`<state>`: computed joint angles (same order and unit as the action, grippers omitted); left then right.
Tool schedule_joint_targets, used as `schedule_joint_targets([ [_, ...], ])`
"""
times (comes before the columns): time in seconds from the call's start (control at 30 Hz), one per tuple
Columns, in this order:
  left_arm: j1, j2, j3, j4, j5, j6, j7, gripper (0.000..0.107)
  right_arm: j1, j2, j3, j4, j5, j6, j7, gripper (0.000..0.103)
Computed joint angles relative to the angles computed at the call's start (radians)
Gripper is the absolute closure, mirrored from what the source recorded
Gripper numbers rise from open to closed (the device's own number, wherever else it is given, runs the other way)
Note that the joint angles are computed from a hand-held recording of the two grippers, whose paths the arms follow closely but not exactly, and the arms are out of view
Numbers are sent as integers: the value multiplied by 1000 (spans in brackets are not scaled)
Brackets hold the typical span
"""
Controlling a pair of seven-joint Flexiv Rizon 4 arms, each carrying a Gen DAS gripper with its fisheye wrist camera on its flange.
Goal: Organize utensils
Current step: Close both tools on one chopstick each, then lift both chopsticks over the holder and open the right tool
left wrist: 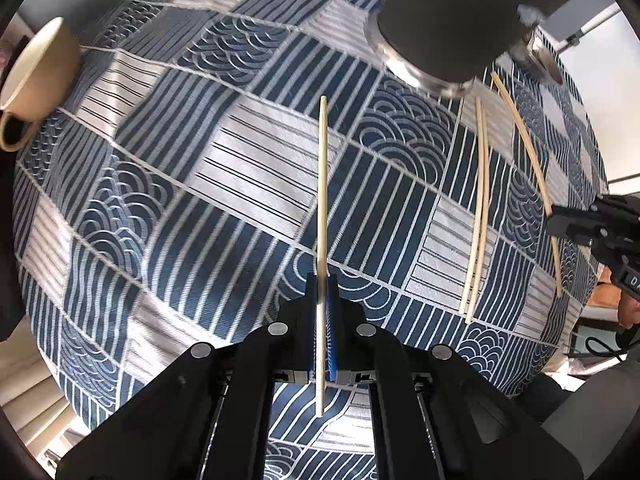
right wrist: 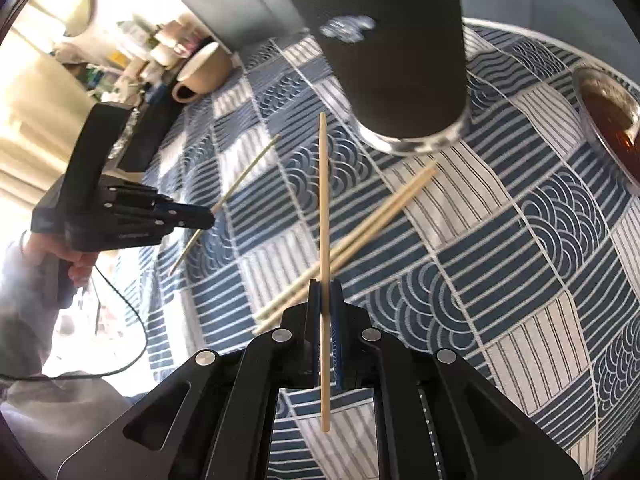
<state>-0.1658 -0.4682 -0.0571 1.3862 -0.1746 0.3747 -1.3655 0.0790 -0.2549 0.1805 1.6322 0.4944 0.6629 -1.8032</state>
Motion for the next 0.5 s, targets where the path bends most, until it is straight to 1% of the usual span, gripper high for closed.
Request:
schedule_joint_targets([
  [0.1,20,27,-5,1,-39,10,10,102,-18,8,9,-16,56,-2,-54,98],
  [0.17,24,38,-5,-16,-41,15,21,102,-27,11,7,-29,83,-12,-78,98],
  [0.23,6,46,9,-44,-25,16,18,102,-30,5,2,-52,97,-29,-73,98],
  [0.27,10,34,-12,-92,10,7,-6,102,-33,0,-1,-68,104,-48,-64,98],
  [0.3,-3,35,0,-108,13,12,-5,102,-35,-6,-6,-86,105,-66,-44,98],
  [0.37,-5,43,-2,-112,0,37,17,102,-37,-13,-9,-102,107,-65,-30,98],
  [0.5,-17,37,-12,-180,26,61,45,102,-53,-12,-7,-130,136,-59,-40,98],
])
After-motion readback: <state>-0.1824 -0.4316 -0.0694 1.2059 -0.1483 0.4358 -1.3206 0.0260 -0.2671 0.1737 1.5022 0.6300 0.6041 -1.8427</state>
